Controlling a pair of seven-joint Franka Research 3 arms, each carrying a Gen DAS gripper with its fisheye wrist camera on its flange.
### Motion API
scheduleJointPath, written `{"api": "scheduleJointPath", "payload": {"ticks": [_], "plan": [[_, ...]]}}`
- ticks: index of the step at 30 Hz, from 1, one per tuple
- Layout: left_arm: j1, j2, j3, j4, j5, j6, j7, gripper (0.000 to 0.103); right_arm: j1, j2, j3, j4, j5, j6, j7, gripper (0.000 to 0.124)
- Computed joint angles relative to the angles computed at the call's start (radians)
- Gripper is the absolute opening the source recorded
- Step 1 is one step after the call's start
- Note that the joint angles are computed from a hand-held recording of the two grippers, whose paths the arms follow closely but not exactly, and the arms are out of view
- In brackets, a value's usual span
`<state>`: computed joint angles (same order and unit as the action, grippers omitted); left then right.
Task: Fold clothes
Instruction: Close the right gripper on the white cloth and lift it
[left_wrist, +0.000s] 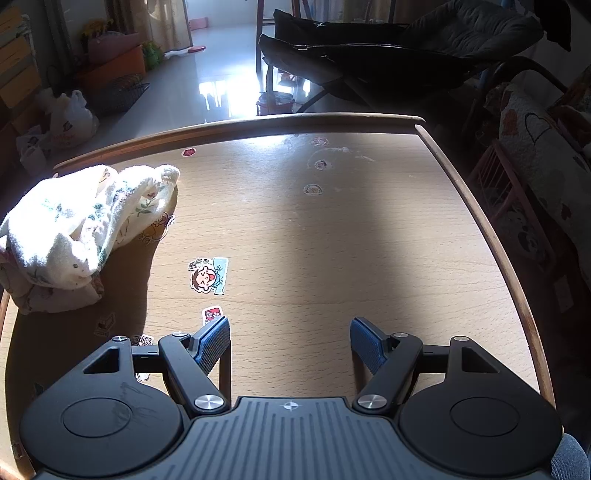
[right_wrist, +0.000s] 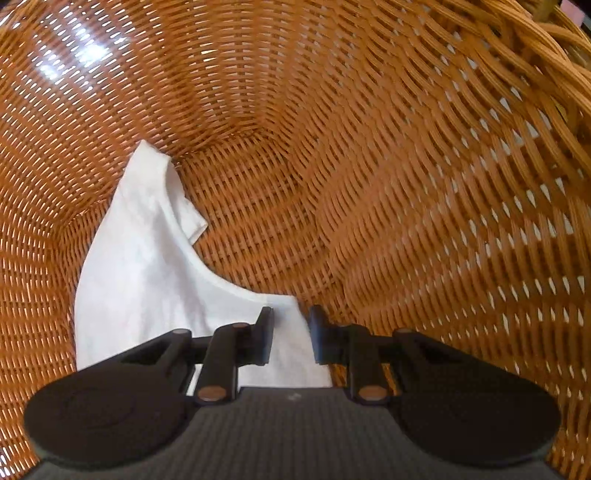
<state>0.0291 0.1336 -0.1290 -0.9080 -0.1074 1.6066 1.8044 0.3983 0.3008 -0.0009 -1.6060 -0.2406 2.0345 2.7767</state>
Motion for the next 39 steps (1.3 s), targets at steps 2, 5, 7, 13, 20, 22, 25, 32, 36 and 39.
{"api": "scheduleJointPath", "payload": {"ticks": [2, 5, 7, 13, 20, 22, 25, 32, 36, 39], "plan": [[-0.001, -0.001, -0.001, -0.002, 0.000, 0.001, 0.000, 0.074, -0.003, -0.008, 0.000, -0.010, 0.007, 0.013, 0.005, 0.014], [-0.002, -0.003, -0.002, -0.004, -0.001, -0.001, 0.002, 0.074, -0.006, -0.017, 0.000, -0.020, 0.009, 0.019, 0.003, 0.012], [-0.003, 0.001, -0.002, 0.004, -0.002, -0.009, 0.003, 0.074, -0.009, -0.024, 0.001, -0.027, 0.012, 0.022, 0.001, 0.011], [-0.004, -0.006, -0.002, -0.004, -0.004, -0.008, 0.006, 0.074, -0.015, -0.044, 0.005, -0.045, 0.011, 0.018, 0.001, 0.002], [-0.002, -0.011, 0.000, -0.006, -0.008, -0.019, 0.010, 0.074, -0.022, -0.093, 0.015, -0.063, 0.006, -0.001, 0.002, 0.001], [0.000, -0.014, 0.001, -0.007, -0.010, -0.025, 0.012, 0.074, -0.025, -0.114, 0.020, -0.066, 0.002, -0.002, -0.004, 0.001], [0.004, -0.018, 0.004, -0.004, -0.015, -0.040, 0.013, 0.074, -0.014, -0.130, 0.035, -0.051, -0.027, -0.016, 0.011, 0.001], [0.036, -0.015, 0.015, 0.030, -0.077, -0.097, -0.026, 0.074, 0.011, -0.139, 0.052, -0.018, -0.083, 0.001, 0.024, 0.002], [0.055, -0.042, 0.023, 0.015, -0.110, -0.092, -0.018, 0.074, 0.030, -0.156, 0.061, 0.006, -0.121, 0.005, 0.038, 0.002], [0.069, -0.068, 0.034, 0.000, -0.145, -0.082, -0.004, 0.074, 0.040, -0.202, 0.075, 0.028, -0.146, -0.027, 0.021, 0.002]]}}
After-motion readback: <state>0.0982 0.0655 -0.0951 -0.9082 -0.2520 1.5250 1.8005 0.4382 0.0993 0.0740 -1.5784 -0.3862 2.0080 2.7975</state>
